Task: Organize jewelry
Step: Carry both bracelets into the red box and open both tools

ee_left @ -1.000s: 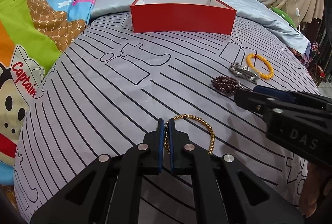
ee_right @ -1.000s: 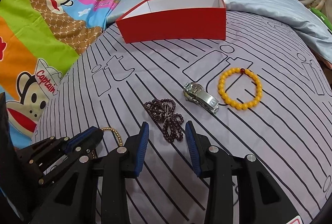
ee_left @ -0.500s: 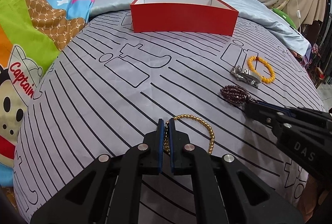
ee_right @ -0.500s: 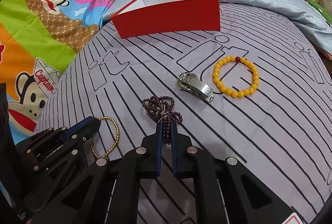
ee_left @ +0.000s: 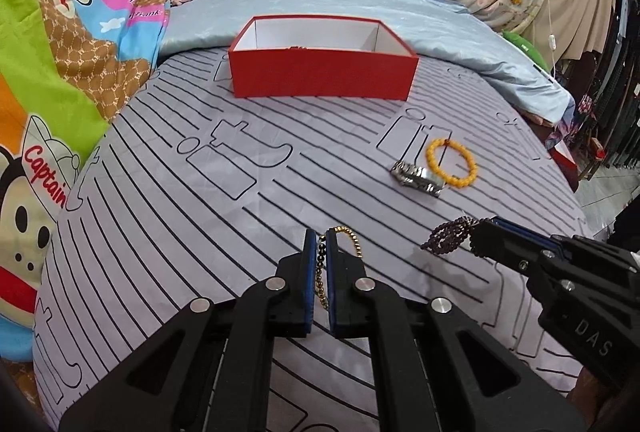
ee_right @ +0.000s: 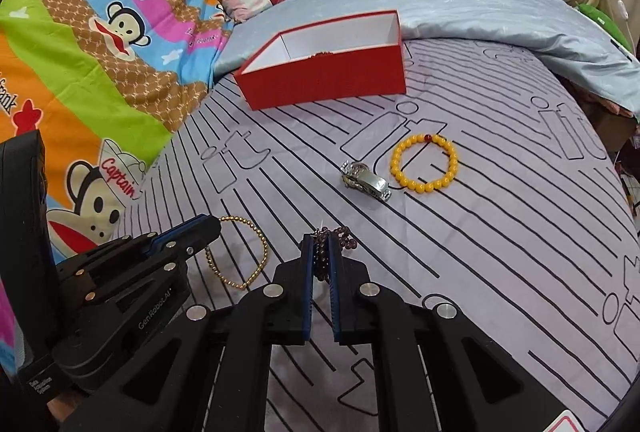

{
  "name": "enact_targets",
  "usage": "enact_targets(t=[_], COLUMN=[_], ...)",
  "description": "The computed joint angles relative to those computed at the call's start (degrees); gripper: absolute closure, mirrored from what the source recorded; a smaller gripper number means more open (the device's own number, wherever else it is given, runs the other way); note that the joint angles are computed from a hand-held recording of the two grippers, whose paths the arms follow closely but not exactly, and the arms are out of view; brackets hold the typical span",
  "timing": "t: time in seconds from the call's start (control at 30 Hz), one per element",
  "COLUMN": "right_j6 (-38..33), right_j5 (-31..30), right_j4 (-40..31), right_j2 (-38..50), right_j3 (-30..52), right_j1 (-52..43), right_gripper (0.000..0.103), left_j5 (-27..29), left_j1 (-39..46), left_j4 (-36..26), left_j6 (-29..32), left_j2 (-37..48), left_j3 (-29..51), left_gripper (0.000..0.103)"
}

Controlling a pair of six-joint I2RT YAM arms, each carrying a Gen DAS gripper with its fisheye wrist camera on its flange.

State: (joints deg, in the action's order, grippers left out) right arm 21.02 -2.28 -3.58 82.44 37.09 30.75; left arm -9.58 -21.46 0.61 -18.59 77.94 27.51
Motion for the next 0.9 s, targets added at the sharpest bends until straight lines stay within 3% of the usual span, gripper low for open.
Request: enact_targets(t=[0.4, 0.9], right_j6=[-0.4, -2.7], right_j5=[0.0, -1.6], right_j4=[-2.2, -2.1], right_j2=[-5.3, 0.9], right_j3=[0.3, 9.4], right_j1=[-0.6, -6.0], right_gripper=[0.096, 0.096], left_j5=[1.8, 5.3], left_j1=[2.4, 9.3], left_j4=[-4.7, -4.1], left_j6=[0.4, 3.7], left_j2=[-6.3, 0.3], left_j3=[1.7, 11.1], left_gripper=[0.099, 0.099])
